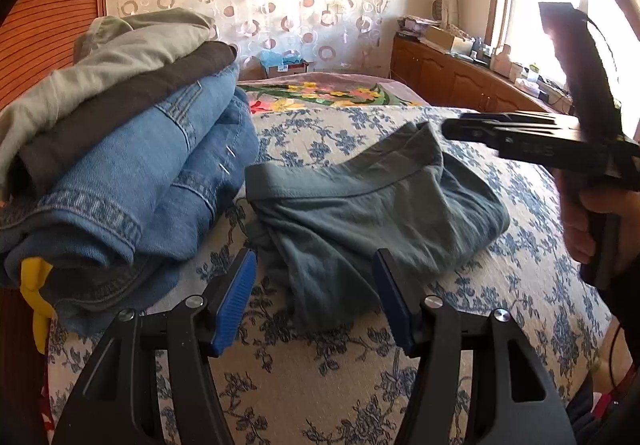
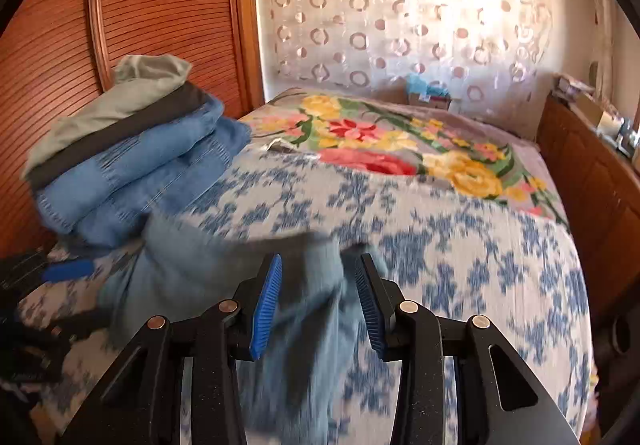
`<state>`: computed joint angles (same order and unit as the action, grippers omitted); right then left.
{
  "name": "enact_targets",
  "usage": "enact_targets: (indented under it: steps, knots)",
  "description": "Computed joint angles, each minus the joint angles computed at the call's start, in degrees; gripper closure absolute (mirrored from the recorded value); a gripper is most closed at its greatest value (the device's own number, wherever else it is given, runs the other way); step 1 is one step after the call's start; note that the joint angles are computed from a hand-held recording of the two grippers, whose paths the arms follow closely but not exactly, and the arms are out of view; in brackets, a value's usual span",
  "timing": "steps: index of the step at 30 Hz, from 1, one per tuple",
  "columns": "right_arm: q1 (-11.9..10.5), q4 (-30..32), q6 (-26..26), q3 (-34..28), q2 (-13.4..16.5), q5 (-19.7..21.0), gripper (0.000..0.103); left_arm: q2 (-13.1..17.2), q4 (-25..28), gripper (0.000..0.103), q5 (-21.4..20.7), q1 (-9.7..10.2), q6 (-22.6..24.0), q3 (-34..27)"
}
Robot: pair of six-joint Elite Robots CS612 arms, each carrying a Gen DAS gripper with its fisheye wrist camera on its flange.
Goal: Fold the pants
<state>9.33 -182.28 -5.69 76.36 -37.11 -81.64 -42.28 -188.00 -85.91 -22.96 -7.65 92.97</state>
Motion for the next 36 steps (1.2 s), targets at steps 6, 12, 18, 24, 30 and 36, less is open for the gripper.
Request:
enact_targets:
  steps: [6,12,18,24,30,36]
  knots:
    - [-1.6,-2.7,-2.0,8.6,-4.0,4.5,0.063,-0.3,-0.1,0.042,-0.4,-0.22,0.0,1.4]
    - [-2.4,-3.0,-3.6,12.5,-5.3,7.6,0.063,-0.3,0.5,0.042,-0.7,-0.24,0.3,1.7]
    - [-2.5,-0.3,-4.8,12.1,-5.1,8.6,0.063,-0.3,2.7,0.046,-1.1,-0.03,-0.3,1.4]
    - [-2.5,1.6,-5.8,10.7,-4.5,8.7,0.063,-0.3,3.2,0.057,-1.2,-0.06,0.3,1.6]
    - [-2.1,3.1,-7.0,9.2,-3.6,8.1,0.063,-0.1,4.6,0.063,-1.8,0.12,0.3,1.0]
    - [-2.7,4.4,-7.9,9.8,-4.5,9.9,0.09,-0.1,5.0,0.086,-2.1,-0.04,2.0,1.1]
